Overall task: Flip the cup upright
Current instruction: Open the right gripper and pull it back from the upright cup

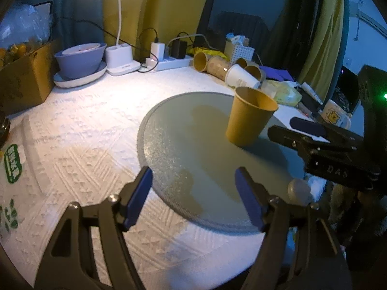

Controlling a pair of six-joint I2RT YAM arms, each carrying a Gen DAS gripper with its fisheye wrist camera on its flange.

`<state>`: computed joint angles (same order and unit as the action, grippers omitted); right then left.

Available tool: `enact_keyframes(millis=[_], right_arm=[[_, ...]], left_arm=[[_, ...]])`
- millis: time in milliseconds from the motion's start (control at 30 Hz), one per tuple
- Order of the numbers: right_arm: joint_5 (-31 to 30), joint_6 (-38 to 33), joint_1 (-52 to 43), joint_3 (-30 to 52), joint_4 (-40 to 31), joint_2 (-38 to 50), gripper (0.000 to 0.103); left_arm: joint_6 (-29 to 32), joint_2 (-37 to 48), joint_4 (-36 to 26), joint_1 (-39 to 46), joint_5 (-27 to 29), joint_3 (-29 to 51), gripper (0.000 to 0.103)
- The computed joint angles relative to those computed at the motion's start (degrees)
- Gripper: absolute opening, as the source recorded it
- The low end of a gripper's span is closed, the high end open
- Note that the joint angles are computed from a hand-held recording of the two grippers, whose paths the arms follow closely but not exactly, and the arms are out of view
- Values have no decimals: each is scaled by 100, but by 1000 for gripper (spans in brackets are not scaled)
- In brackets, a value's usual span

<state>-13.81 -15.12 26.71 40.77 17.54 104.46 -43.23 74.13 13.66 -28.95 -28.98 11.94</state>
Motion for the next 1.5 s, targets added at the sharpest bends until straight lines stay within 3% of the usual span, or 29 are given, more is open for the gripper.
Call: enact_keyframes(millis=[667, 1500], right_arm=[[-179, -95, -300, -1216, -187, -1754, 70], [-672, -223, -872, -1871, -1476, -4339, 70]], left_arm=[[-841, -1026, -1775, -1559, -1499, 367, 79], [-1709, -1265, -4017, -3191, -3080, 1539, 79]])
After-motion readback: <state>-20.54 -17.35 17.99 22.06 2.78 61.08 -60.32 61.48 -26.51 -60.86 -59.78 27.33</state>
